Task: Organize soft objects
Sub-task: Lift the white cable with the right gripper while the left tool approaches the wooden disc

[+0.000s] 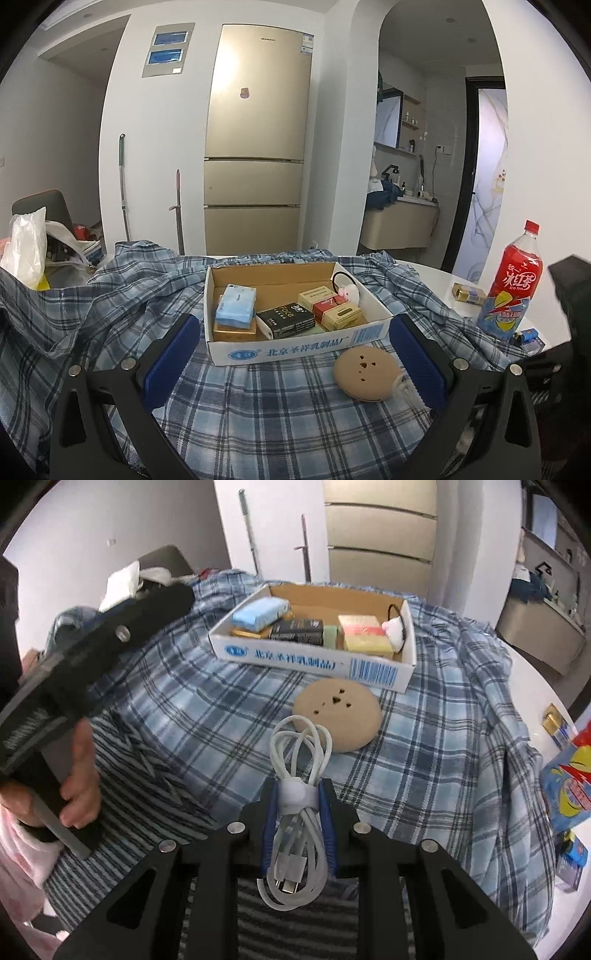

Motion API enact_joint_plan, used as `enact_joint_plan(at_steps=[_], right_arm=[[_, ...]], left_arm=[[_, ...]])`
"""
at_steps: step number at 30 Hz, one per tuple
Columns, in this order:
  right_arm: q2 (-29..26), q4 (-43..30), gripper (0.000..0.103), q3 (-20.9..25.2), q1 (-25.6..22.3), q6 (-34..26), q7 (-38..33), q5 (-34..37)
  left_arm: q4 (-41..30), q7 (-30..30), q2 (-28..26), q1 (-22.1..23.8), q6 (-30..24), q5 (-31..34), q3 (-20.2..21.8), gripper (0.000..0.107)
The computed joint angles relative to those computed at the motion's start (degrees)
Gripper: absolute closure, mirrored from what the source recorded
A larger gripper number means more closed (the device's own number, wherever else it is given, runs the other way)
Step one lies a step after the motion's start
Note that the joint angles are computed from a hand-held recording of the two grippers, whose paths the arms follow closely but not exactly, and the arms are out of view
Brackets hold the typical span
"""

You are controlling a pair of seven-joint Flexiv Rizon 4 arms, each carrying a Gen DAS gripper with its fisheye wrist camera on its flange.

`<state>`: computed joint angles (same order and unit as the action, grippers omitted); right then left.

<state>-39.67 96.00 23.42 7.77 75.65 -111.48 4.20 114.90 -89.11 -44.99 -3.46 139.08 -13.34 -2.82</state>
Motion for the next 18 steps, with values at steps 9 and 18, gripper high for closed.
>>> enact_joint_plan(at_steps=[9,18], right_arm=[[-6.2,-8.5,0.082,-15.0,9.0,-0.7,17.8,-9.7],[-9.4,-13.1,0.082,-11.2,7.4,-5.3,17.8,-12.7]], left_arm=[[-0.1,6.4,0.1,-6.1,-3.7,-16.3,2.6,0.004],[0.2,1.0,1.1,-2.3,-7.7,-10.0,1.2,0.004]])
